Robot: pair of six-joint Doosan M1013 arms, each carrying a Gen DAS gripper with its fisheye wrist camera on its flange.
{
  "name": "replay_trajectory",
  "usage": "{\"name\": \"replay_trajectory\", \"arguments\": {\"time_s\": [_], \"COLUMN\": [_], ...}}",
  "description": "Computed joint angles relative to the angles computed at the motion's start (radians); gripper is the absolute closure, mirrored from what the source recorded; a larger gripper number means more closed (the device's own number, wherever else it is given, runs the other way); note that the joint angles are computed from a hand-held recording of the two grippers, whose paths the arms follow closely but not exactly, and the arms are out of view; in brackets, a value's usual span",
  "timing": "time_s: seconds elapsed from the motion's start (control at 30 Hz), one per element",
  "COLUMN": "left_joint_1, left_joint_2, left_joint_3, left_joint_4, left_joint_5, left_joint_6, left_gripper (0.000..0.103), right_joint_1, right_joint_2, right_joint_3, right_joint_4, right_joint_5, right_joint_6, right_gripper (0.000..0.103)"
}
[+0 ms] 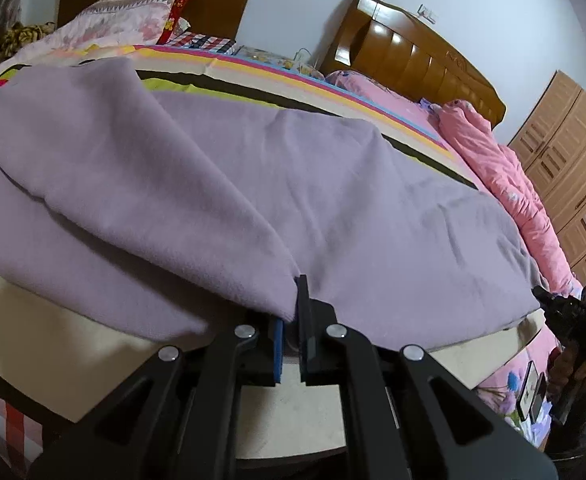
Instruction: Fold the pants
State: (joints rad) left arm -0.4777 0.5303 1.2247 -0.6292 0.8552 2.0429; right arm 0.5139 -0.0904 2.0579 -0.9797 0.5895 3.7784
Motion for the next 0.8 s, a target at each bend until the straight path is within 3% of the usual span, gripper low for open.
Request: {"name": "replay_trajectory", "arguments": {"time_s": [0.07, 0.17, 0.27, 0.33, 0.5, 0.6, 0.63, 0.7, 0.77, 0.8], "left_joint_1": [0.006, 0.005, 0.004, 0.006, 0.011, 0.017, 0.018, 0.02, 0.019, 0.014], "left_joint_2": [0.005, 0.005, 0.005, 0.003, 0.007, 0.011, 0.01, 0.009, 0.004, -0.001], "left_joint_3": [-0.004, -0.007, -0.003, 0.0, -0.008, -0.012, -0.01, -0.009, -0.002, 0.004], "left_joint_4": [-0.015, -0.005, -0.008, -0.012, -0.021, -0.04, -0.045, -0.063, -0.071, -0.053], "left_joint_5": [0.013, 0.014, 0.011, 0.012, 0.028, 0.037, 0.036, 0.033, 0.019, 0.0], "left_joint_6": [-0.007, -0.003, -0.002, 0.003, 0.0, 0.01, 0.014, 0.026, 0.03, 0.02], "left_gripper": [0.098, 0.097, 0.097, 0.096, 0.094, 0.091, 0.086, 0.071, 0.048, 0.046], "right_joint_1": [0.017, 0.035, 0.01, 0.007, 0.004, 0.011, 0.028, 0.083, 0.157, 0.176], "right_joint_2": [0.002, 0.0, 0.007, 0.003, 0.0, -0.008, -0.008, 0.017, 0.056, 0.074], "right_joint_3": [-0.004, -0.029, -0.013, 0.019, 0.012, 0.016, -0.002, -0.067, -0.123, -0.147], "right_joint_4": [-0.029, -0.023, 0.055, -0.018, 0.012, 0.01, 0.044, 0.101, 0.025, 0.001], "right_joint_5": [0.028, 0.079, 0.047, 0.001, 0.011, 0.012, 0.07, 0.311, 0.529, 0.579], "right_joint_6": [0.046, -0.009, -0.058, 0.049, 0.024, 0.05, 0.025, 0.004, 0.02, -0.015], "right_gripper": [0.094, 0.094, 0.094, 0.097, 0.096, 0.088, 0.081, 0.021, 0.02, 0.02]}}
